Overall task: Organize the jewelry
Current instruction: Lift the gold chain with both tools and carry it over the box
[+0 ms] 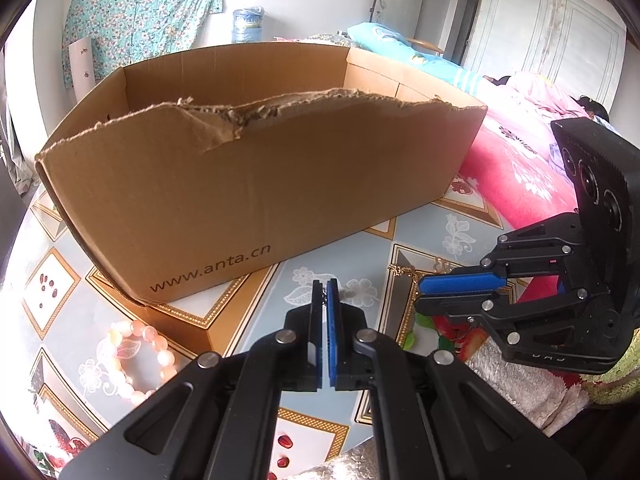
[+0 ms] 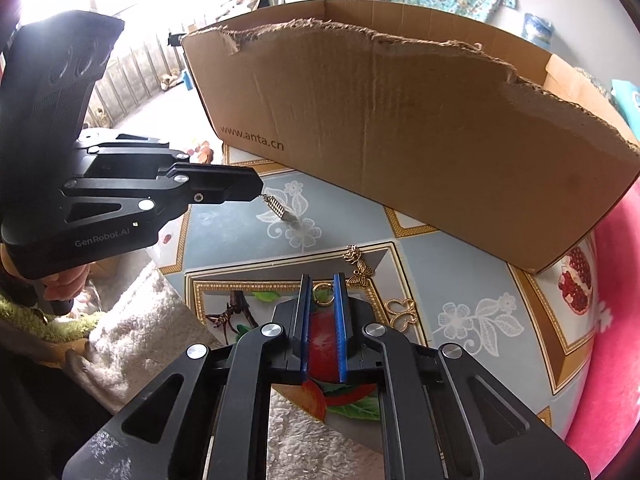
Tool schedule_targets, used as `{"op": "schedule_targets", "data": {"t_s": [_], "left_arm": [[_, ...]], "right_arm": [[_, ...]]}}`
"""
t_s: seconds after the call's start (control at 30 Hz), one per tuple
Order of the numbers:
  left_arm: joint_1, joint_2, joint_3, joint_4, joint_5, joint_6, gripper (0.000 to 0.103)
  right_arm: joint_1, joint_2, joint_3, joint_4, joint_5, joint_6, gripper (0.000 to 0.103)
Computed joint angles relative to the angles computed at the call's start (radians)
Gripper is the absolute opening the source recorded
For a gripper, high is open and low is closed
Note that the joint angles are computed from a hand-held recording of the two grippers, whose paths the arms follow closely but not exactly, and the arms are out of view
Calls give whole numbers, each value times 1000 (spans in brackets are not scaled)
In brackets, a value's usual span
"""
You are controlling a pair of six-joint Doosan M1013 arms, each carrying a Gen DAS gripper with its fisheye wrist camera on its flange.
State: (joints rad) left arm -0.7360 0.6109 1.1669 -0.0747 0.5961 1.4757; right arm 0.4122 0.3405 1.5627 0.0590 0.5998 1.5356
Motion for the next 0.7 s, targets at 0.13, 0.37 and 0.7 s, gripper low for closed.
{"op": "schedule_targets", "data": {"t_s": [0.13,0.37,0.7], "left_arm": [[0,-7,7,-9,-13,5,1],[5,-37,22,-95,-48,94,1],[28,-74,-22,-394,-103,384,1]], "right_arm": [[-13,-13,4,10,-12,-9,8],[-21,-56,25,13,-77,12,8],[-51,-94,6,176,-229,-121,9]]}}
